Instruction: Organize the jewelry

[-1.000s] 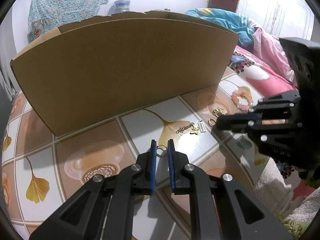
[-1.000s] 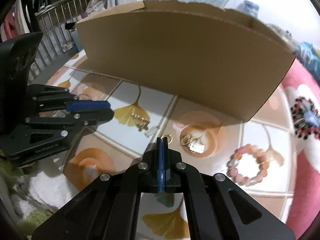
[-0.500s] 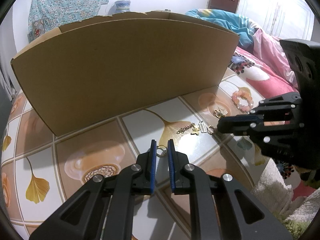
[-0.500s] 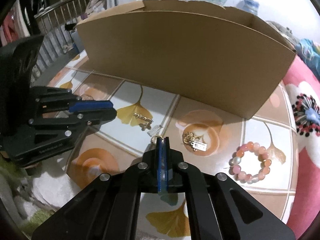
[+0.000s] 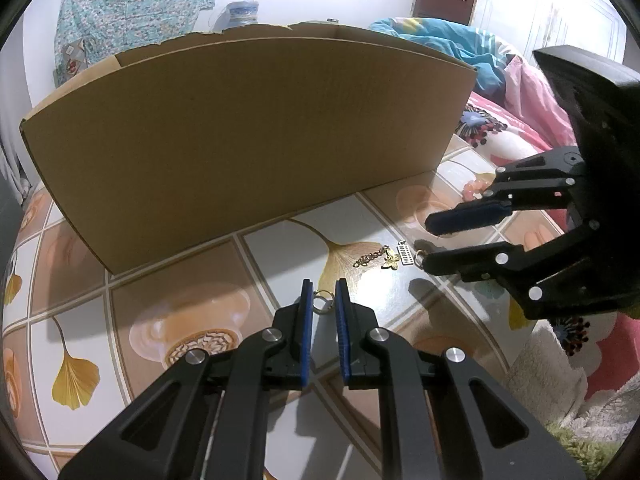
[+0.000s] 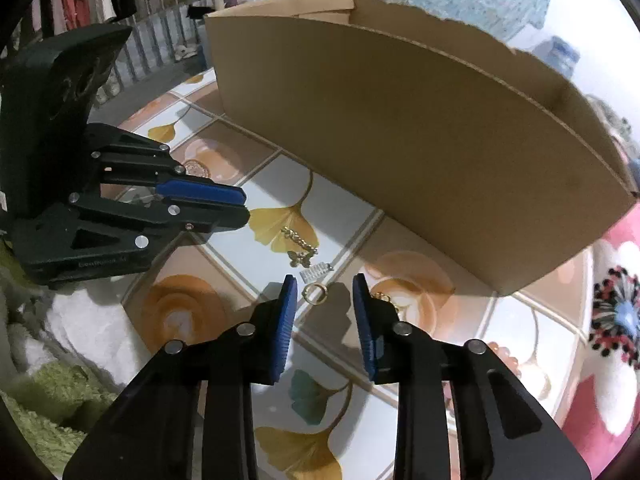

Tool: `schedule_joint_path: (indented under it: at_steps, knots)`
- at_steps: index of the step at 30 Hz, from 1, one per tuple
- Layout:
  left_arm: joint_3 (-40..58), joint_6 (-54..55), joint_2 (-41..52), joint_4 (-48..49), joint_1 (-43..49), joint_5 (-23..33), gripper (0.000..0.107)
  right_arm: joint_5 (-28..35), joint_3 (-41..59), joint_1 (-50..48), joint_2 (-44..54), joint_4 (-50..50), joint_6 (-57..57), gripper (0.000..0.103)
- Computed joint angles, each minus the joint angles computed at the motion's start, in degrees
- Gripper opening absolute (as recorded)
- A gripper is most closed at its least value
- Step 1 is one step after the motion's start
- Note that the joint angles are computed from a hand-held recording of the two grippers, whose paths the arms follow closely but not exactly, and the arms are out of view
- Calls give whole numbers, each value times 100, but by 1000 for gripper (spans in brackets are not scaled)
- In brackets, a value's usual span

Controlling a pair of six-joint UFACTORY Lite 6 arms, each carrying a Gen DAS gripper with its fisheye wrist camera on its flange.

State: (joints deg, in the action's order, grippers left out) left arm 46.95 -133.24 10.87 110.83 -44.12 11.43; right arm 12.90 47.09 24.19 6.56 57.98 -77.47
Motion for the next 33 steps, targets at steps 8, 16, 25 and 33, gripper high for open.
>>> schedule_joint_path:
  at_steps: [8, 16, 25, 33]
  knots:
    - [-16, -243, -6, 238, 20, -9, 11, -331, -5, 220, 227, 848, -281, 10]
    - [-76, -490, -61, 476, 16, -13, 11, -280, -208, 112, -44, 1967, -1143, 10]
    - [-368, 202, -878, -177, -265, 160, 11, -277, -379, 272, -794, 2991, -2014, 10]
    - [103, 1964, -1923, -1544, 34, -120, 11, 261, 466, 94, -1092, 2893, -1936, 10]
